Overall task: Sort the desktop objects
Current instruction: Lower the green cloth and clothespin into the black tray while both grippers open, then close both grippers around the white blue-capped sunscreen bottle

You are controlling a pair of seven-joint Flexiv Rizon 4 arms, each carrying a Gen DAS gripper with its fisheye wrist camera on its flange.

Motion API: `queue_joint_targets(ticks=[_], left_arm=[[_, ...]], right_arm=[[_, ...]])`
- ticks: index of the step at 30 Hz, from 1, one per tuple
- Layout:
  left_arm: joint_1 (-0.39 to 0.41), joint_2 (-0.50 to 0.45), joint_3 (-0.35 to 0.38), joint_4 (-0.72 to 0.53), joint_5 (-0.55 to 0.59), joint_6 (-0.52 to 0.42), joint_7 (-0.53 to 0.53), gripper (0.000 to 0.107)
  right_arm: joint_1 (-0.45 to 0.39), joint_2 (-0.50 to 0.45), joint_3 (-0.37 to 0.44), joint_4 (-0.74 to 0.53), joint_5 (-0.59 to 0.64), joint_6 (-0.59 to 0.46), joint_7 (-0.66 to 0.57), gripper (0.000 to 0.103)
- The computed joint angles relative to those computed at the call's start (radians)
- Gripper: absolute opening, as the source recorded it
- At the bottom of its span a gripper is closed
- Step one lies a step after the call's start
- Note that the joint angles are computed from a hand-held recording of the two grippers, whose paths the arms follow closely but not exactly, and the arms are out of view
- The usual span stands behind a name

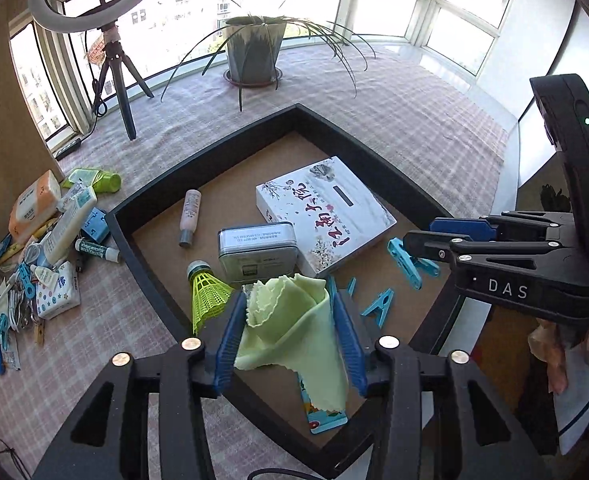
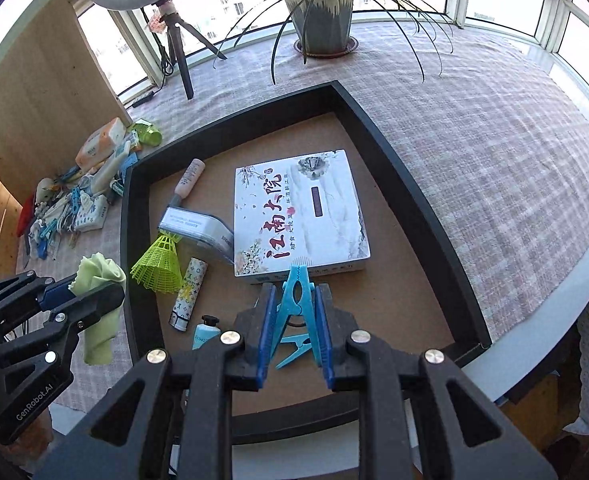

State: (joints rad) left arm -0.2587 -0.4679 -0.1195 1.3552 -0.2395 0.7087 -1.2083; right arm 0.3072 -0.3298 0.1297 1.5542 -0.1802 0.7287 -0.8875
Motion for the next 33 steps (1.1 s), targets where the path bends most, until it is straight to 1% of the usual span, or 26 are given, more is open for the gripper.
queue_joint_targets(ticks=[1,2,9,11,13,19,23,25,30,33], left_arm=[[0.003,0.005,-0.005,0.012,-0.011,0.017,0.007,0.068],[0.003,0.008,-0.005,0.016,-0.012,0.023,0.006,0.068],[0.009,0.012,0.013,0.019,0.001,0.03,-0.031,0.067],[0.016,0.014,0.018,0.024,0.002,0.034,-0.044,0.064],[0.025,0.018,0.024,0.03,0.005,0.036,-0.052,0.062],[0.063,0.024,0.049,0.045,0.014,0.046,-0.091,0.062],[0.097,0.024,0.07,0.057,0.022,0.055,-0.124,0.061],[0.119,0.022,0.079,0.062,0.021,0.057,-0.136,0.059],[0.175,0.006,0.116,0.053,0.04,0.061,-0.186,0.056],[0.214,-0.012,0.137,0.027,0.056,0.051,-0.211,0.054]], right_arm=[[0.001,0.0,-0.001,0.0,-0.003,0.001,0.001,0.043],[0.003,-0.001,-0.003,0.002,-0.011,0.007,0.004,0.049],[0.013,-0.021,0.005,-0.034,-0.006,0.003,-0.025,0.049],[0.017,-0.031,0.009,-0.052,0.001,0.004,-0.039,0.049],[0.023,-0.045,0.013,-0.075,0.006,0.001,-0.056,0.049],[0.054,-0.108,0.024,-0.173,0.022,-0.018,-0.109,0.049],[0.078,-0.176,0.036,-0.277,0.048,-0.046,-0.155,0.049],[0.091,-0.217,0.042,-0.342,0.064,-0.064,-0.18,0.049],[0.127,-0.35,0.059,-0.561,0.116,-0.141,-0.245,0.049],[0.158,-0.444,0.063,-0.725,0.139,-0.205,-0.281,0.049]])
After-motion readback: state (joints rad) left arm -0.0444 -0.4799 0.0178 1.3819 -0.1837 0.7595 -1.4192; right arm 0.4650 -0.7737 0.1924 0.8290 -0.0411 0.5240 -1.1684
